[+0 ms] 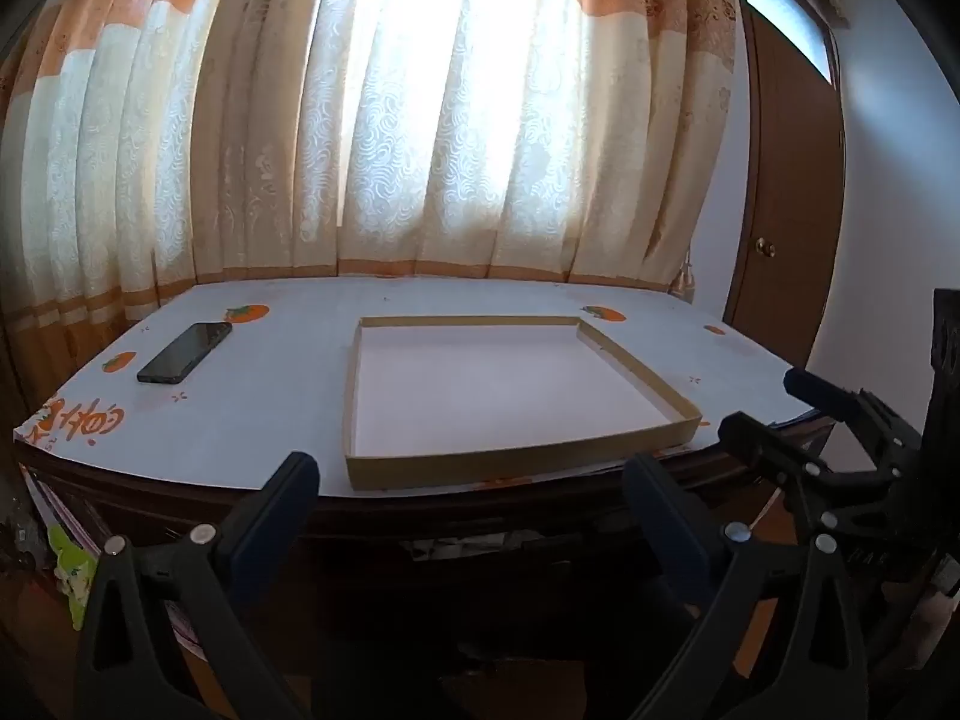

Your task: Take underwear out of drawer

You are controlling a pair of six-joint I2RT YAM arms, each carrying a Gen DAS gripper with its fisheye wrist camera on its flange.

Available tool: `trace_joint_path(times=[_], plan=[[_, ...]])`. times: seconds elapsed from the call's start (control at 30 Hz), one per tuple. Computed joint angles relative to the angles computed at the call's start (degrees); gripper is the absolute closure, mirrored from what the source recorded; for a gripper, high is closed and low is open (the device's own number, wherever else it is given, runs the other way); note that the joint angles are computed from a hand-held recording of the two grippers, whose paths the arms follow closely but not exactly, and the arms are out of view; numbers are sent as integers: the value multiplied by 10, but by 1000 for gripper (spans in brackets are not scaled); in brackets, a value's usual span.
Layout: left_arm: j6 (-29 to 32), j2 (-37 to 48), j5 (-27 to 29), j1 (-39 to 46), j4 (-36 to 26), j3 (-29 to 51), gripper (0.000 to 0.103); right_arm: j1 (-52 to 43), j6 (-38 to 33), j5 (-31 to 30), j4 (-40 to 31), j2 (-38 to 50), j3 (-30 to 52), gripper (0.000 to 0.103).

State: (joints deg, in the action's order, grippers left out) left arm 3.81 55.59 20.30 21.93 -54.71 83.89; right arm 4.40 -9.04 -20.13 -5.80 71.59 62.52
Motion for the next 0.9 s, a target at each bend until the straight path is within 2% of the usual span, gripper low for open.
trace_joint_path(times=[0.07,0.13,0.17,0.2,0.23,0.3,0.9], plan=[[7,-3,-23,-15,7,-4,0,-3,-1,-5,4,-1,-2,1],[8,-13,-85,-74,18,-19,0,-9,-4,-12,0,0,0,1],[-1,-11,-99,-89,21,-23,0,-5,-11,-7,-3,-2,-1,1],[-6,-12,-82,-75,24,-29,0,-5,-12,-8,-4,-2,-3,1],[-7,-15,-40,-34,21,-25,0,-9,-10,-12,-5,2,0,1],[6,-11,-10,-11,14,-19,0,-4,-21,-4,-18,7,9,1],[10,-12,2,0,15,-24,0,2,-8,-4,-9,1,-3,1]])
